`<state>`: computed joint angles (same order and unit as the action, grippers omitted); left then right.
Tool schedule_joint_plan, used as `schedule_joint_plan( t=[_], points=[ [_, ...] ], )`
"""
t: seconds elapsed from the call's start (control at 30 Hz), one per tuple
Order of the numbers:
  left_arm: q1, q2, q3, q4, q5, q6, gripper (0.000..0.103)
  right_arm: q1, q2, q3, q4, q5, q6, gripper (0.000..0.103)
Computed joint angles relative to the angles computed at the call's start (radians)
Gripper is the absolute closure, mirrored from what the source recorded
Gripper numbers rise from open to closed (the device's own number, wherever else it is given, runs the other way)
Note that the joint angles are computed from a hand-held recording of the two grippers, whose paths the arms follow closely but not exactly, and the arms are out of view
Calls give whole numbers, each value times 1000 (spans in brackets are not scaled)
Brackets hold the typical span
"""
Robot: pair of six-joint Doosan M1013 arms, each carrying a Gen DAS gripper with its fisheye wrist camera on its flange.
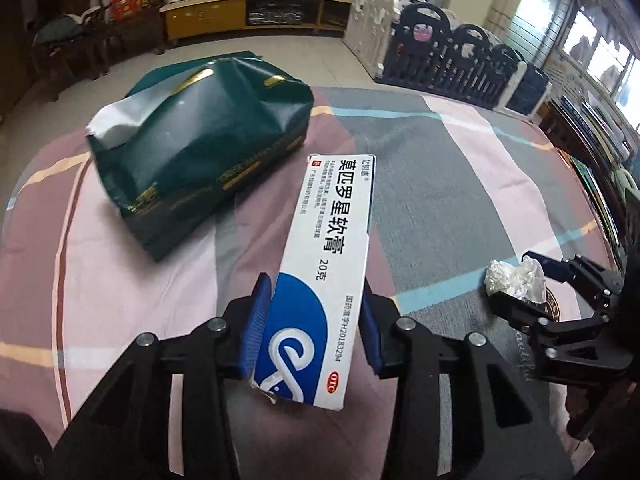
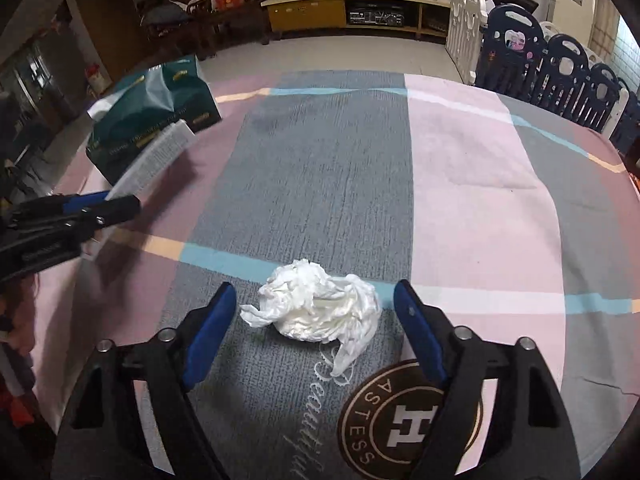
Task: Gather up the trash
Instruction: 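Grasp the white tissue ball with the right tool while the left holds the box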
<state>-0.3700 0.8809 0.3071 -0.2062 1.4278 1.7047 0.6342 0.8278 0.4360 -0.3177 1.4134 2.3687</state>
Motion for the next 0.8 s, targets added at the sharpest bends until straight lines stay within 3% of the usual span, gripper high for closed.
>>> schedule_joint_plan(
  t=[0.03, 0.1, 0.23, 0.4, 0.57, 0.7, 0.8],
  points=[
    [1, -30, 55, -4, -38, -19, 61, 4, 8, -13, 4, 18, -18, 64],
    [-3, -99, 174, -2, -129, -44, 61, 13, -20, 34, 1, -10, -5, 74],
    [-26, -226, 354, 60, -269, -80, 61, 41, -151, 223, -47, -120, 92, 75],
    [-65, -375, 530, 60, -360, -76, 61, 108, -350, 468, -164, -218, 288, 75],
    [-113, -522, 694, -7, -412, -37, 61, 212, -499, 628, -303, -139, 436, 75],
    [-158, -615, 793, -109, -401, 35, 61, 283, -577, 724, -356, -30, 564, 75],
    [-197, -659, 846, -173, -360, 66, 61, 316, -631, 803, -342, -11, 674, 75]
  ],
)
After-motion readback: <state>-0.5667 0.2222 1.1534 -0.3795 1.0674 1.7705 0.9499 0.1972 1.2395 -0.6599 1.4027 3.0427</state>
